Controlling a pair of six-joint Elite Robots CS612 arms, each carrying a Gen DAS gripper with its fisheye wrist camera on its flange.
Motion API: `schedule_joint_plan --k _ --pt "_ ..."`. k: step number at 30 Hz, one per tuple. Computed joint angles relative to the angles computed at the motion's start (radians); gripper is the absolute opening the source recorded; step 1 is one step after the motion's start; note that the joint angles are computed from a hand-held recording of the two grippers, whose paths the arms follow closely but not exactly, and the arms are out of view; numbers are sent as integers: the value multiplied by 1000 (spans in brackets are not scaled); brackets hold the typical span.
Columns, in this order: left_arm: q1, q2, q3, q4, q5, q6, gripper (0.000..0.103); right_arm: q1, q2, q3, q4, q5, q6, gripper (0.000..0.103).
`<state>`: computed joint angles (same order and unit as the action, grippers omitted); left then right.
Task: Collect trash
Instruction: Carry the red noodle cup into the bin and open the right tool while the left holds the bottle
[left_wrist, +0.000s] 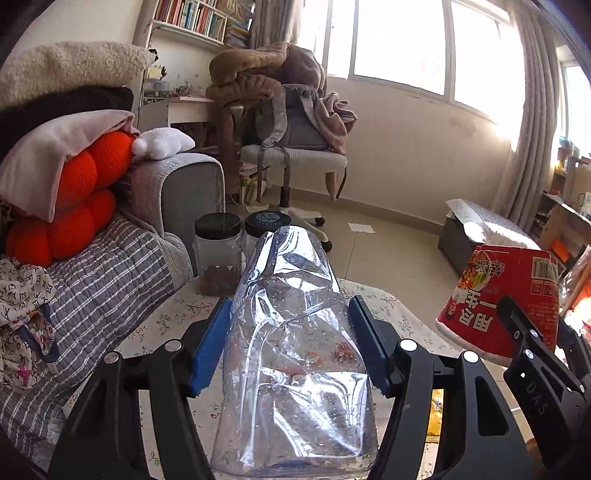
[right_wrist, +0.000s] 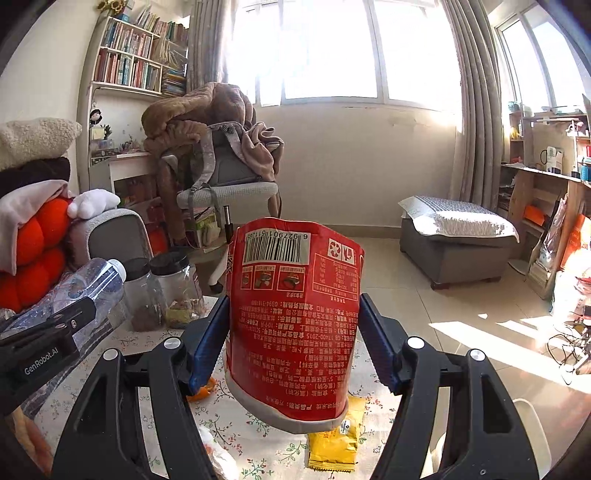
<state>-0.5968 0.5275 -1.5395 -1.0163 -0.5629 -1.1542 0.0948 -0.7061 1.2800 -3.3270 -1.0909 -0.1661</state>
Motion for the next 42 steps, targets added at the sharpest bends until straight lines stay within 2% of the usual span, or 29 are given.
schedule_joint_plan --k 12,20,33,36,37,39,42 --pt "-24 -24 118 -253 -32 168 64 -49 -2 -4 -33 -64 7 66" --pt "-36 -44 203 -387 -73 265 64 -93 -1 -10 -30 -136 17 66" --pt "-59 -101 382 -609 -183 413 64 -152 -3 -16 106 -266 -1 67" --pt "-64 -118 427 -659 -221 442 64 -160 -6 -10 136 -291 -22 72" --pt "-65 -123 441 -674 -234 450 64 -163 -8 -5 132 -305 -24 82" --pt "-68 -133 469 -704 -264 462 64 -169 -7 2 103 -342 -6 90" --pt "-70 -151 514 -749 -314 474 64 -176 -4 0 74 -381 21 91"
